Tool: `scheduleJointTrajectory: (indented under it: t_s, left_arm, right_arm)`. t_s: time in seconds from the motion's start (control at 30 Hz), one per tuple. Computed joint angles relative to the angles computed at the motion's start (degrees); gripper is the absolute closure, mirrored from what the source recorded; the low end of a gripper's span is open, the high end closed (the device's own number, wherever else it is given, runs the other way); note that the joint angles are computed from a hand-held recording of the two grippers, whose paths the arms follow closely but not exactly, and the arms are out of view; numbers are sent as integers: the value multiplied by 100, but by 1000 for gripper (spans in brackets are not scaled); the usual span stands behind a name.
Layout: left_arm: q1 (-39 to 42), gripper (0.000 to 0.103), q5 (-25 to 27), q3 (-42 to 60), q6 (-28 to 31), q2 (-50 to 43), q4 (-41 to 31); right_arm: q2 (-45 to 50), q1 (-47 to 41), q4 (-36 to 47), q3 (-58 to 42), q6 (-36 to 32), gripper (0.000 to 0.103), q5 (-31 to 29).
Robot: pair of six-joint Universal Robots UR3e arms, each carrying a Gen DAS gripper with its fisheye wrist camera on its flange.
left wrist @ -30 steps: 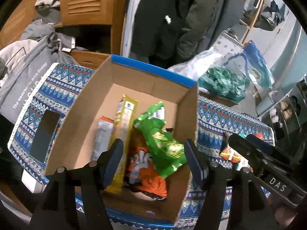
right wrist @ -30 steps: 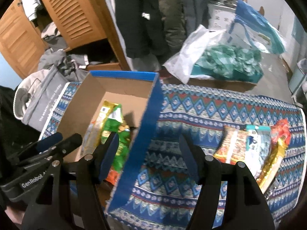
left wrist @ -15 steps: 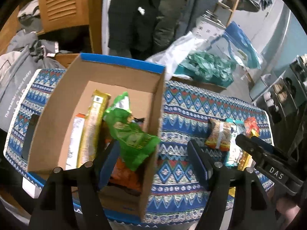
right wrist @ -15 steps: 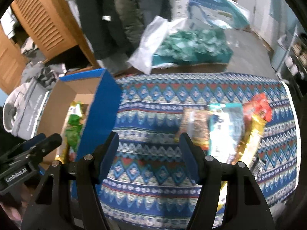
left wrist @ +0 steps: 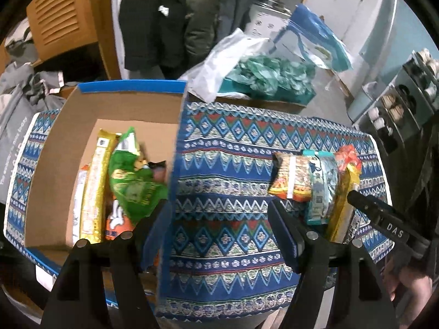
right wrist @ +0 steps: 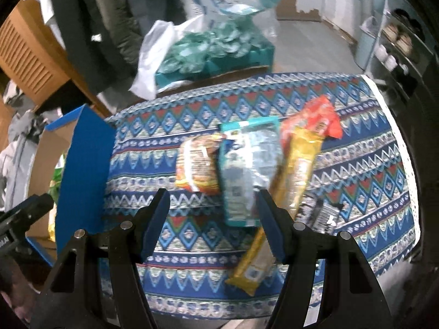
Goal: Organize snacks
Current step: 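Move both grippers back toward the remaining snacks and grasp a yellow bar with the right gripper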
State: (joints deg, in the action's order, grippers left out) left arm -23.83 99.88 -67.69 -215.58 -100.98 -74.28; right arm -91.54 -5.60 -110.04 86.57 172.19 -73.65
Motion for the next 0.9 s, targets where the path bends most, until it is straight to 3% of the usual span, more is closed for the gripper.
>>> scheduleJointTrajectory:
  t_s: [0.1, 0.7, 0.77, 0.9]
  left_arm:
    - [-137, 25, 27, 251, -30, -258, -90]
    - [-396, 25, -351, 904, -234, -1385, -249]
    - [-393, 25, -395, 919, -243, -1470, -233]
    - [-383, 25, -494, 970, -269, -1611, -270]
  right_arm:
    - [-54, -218, 40, 83, -74, 37, 49]
    - [541, -429, -725, 858, -122, 34, -630]
    - [589, -397, -839, 955, -154, 37, -659]
    - [715, -281, -1158, 1163, -218, 60, -938]
